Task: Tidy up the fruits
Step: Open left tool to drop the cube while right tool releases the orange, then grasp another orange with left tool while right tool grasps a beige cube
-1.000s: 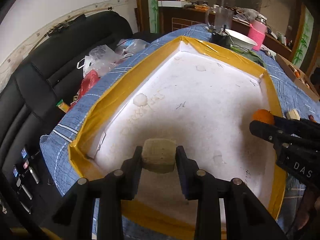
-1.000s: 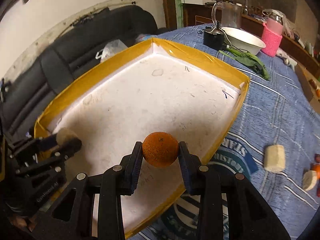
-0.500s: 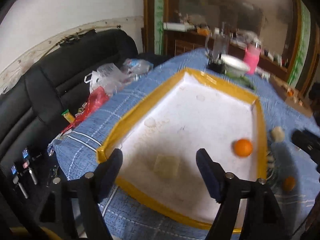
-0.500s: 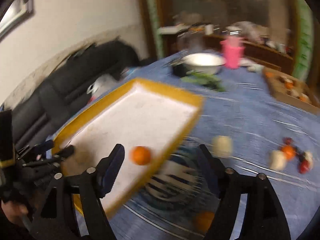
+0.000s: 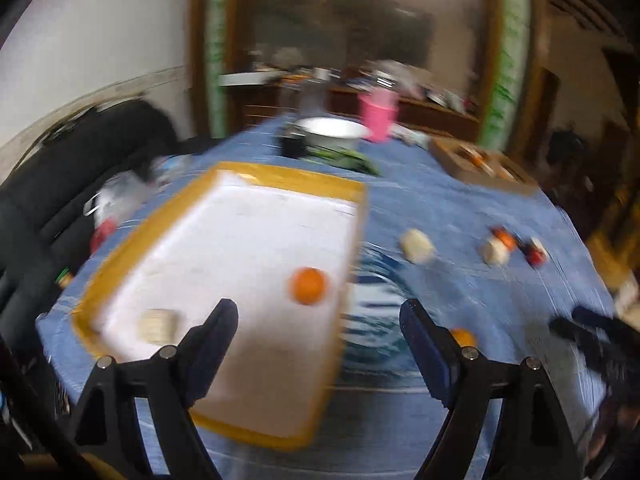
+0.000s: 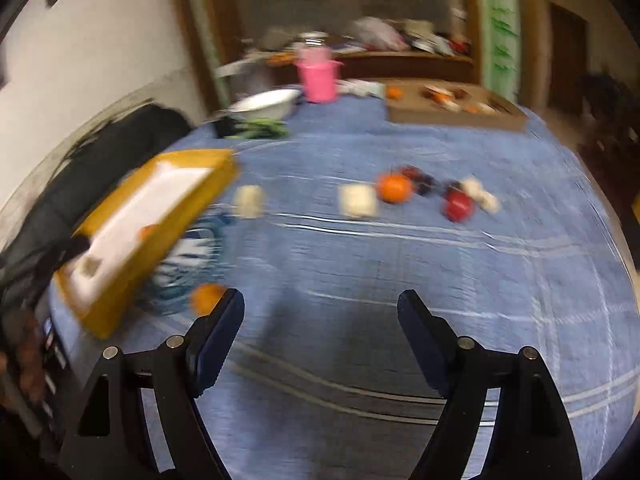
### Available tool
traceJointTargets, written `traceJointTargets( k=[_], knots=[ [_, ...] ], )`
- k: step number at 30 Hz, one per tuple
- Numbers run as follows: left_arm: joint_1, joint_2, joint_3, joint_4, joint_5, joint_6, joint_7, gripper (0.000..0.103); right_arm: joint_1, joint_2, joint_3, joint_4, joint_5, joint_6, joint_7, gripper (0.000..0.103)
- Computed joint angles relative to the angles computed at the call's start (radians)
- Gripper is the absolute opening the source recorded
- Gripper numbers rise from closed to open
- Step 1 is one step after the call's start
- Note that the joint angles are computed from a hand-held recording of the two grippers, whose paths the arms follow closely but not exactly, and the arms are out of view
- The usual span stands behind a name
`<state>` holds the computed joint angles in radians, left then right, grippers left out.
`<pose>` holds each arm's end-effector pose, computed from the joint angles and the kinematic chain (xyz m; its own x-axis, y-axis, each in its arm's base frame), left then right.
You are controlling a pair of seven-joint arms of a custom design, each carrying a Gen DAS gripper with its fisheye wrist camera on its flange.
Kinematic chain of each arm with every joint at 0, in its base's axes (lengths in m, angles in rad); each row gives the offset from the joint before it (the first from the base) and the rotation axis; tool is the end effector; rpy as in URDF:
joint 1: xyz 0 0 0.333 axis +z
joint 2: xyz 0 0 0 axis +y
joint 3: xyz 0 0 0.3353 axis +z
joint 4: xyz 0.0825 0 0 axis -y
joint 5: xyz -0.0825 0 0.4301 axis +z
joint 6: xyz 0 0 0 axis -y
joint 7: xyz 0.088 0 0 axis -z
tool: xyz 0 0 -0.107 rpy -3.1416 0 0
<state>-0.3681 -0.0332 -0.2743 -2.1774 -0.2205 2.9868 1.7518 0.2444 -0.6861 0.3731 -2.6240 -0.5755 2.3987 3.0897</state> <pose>0.5009 -0.3573 0.4992 -0.5991 -0.7997 0.0410 -0.5499 0.3737 -0.7470 0.3391 0.2421 0.4940 -0.4771 -0.8627 -0.1678 -0.5675 0.4481 -0.6907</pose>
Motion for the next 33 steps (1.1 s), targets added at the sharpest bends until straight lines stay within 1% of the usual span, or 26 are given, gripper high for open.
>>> traceJointTargets(
  k=[1, 3, 5, 6, 7, 8, 9, 10, 13, 15, 17, 18, 19, 20, 21, 22, 24, 27, 33],
  knots=[
    [-0.013, 0.006, -0.009, 0.005, -0.009, -0.014, 0.031, 0.085, -0.001, -0.023, -0.008, -0.019, 0.008, -0.006, 0.012, 0.079],
    [-0.026, 0.022, -0.024, 0.016, 0.021, -0.033, 0.034, 0.085, -0.008, -0.056, -0.020, -0.050, 0.014, -0.009, 0.019, 0.078],
    [-0.040, 0.049, -0.039, 0.036, 0.018, -0.060, 0.058, 0.085, -0.016, -0.062, -0.041, -0.067, 0.019, 0.029, 0.010, 0.076],
    [-0.045, 0.062, -0.043, 0.045, 0.044, -0.077, 0.043, 0.085, -0.028, -0.054, -0.051, -0.069, 0.017, 0.055, 0.002, 0.074],
    [-0.050, 0.071, -0.046, 0.052, 0.074, -0.090, 0.019, 0.085, -0.043, -0.037, -0.057, -0.064, 0.015, 0.073, -0.010, 0.073],
    [-0.053, 0.083, -0.051, 0.059, 0.078, -0.092, 0.018, 0.085, -0.061, -0.009, -0.066, -0.053, 0.010, 0.094, -0.027, 0.072],
    [-0.058, 0.088, -0.053, 0.059, 0.098, -0.085, 0.001, 0.085, -0.074, 0.008, -0.068, -0.046, 0.007, 0.111, -0.035, 0.069],
    [-0.065, 0.095, -0.048, 0.060, 0.151, -0.083, -0.045, 0.085, -0.090, 0.043, -0.081, -0.033, 0.000, 0.140, -0.056, 0.067],
    [-0.066, 0.117, -0.055, 0.082, 0.167, -0.098, -0.061, 0.084, -0.125, 0.132, -0.102, 0.014, -0.007, 0.184, -0.108, 0.061],
    [-0.070, 0.139, -0.057, 0.107, 0.185, -0.118, -0.071, 0.078, -0.145, 0.183, -0.112, 0.042, -0.014, 0.199, -0.125, 0.057],
    [-0.069, 0.163, -0.063, 0.133, 0.181, -0.155, -0.060, 0.066, -0.156, 0.227, -0.129, 0.065, -0.014, 0.218, -0.143, 0.056],
    [-0.066, 0.175, -0.069, 0.147, 0.169, -0.177, -0.045, 0.046, -0.159, 0.250, -0.138, 0.078, -0.011, 0.218, -0.154, 0.051],
    [-0.065, 0.187, -0.073, 0.161, 0.159, -0.200, -0.039, 0.034, -0.156, 0.267, -0.152, 0.084, 0.000, 0.229, -0.166, 0.047],
    [-0.080, 0.185, -0.056, 0.153, 0.210, -0.169, -0.082, 0.034, -0.152, 0.278, -0.162, 0.087, 0.009, 0.238, -0.177, 0.035],
    [-0.073, 0.189, -0.064, 0.160, 0.192, -0.181, -0.065, 0.034, -0.163, 0.280, -0.153, 0.091, -0.007, 0.231, -0.167, 0.031],
    [-0.065, 0.191, -0.072, 0.162, 0.169, -0.181, -0.045, 0.033, -0.160, 0.279, -0.159, 0.088, -0.003, 0.237, -0.169, 0.031],
    [-0.068, 0.193, -0.066, 0.164, 0.178, -0.176, -0.059, 0.033, -0.163, 0.267, -0.160, 0.074, -0.006, 0.256, -0.158, 0.029],
    [-0.071, 0.183, -0.060, 0.156, 0.193, -0.168, -0.084, 0.033, -0.165, 0.239, -0.149, 0.054, -0.006, 0.259, -0.143, 0.028],
    [-0.057, 0.149, -0.072, 0.124, 0.146, -0.122, -0.060, 0.033, -0.160, 0.115, -0.094, -0.006, -0.003, 0.211, -0.085, 0.028]
  ],
)
